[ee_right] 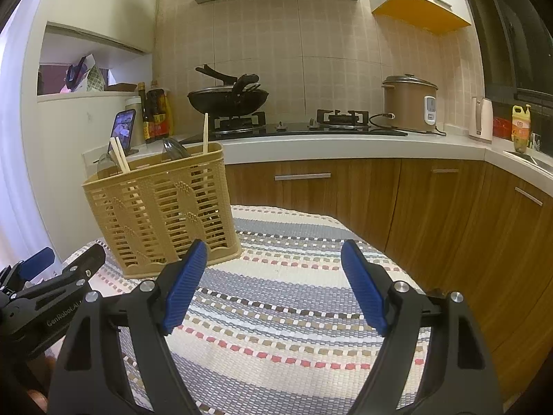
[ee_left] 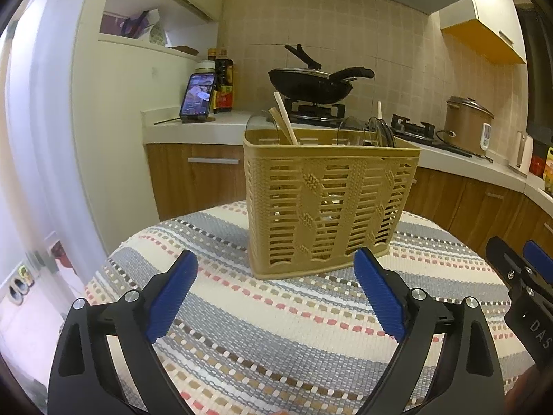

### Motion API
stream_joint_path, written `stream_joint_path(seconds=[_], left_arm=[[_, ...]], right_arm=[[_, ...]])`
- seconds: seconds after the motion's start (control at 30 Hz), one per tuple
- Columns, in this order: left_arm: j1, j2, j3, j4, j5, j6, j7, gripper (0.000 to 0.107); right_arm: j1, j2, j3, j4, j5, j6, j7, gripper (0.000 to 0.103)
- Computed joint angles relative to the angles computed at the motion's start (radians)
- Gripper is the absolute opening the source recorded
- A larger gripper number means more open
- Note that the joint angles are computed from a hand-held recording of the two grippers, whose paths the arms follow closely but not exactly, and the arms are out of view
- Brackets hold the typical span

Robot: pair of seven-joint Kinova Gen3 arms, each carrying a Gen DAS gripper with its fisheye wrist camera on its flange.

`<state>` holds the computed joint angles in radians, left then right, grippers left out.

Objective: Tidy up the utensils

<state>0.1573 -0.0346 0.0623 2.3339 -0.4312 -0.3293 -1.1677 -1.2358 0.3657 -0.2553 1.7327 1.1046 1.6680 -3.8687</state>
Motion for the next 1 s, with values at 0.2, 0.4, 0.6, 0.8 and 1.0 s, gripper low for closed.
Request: stream_joint_path(seconds=[0.2, 0.4, 0.6, 0.8, 1.0], left_arm=[[0.005, 0.001, 0.005, 0.000, 0.012, 0.002, -0.023, 0.090], [0.005, 0.003, 0.002, -0.004, -0.015, 0.002, -0.006, 0.090], [0.002, 0.003, 0.005, 0.000, -0.002, -0.002, -0.020, 0.090], [0.003, 0.001, 0.010, 0.009, 0.027, -0.015, -0.057, 0.091], [0.008, 0.001, 0.018, 0.010, 0.073, -0.008, -0.102, 0.091]], right_arm=[[0.004, -0.003, 0.000, 0.000, -0.008, -0.002, -0.001, 0.077], [0.007, -0.003, 0.000, -0.001, -0.012, -0.004, -0.001, 0.077], [0.009, -0.003, 0.000, -0.001, -0.012, -0.009, 0.005, 0.077], [0.008, -0.002, 0.002, -0.003, -0.011, -0.009, 0.007, 0.077], [0.008, -0.001, 0.002, -0.004, -0.011, -0.009, 0.007, 0.077]])
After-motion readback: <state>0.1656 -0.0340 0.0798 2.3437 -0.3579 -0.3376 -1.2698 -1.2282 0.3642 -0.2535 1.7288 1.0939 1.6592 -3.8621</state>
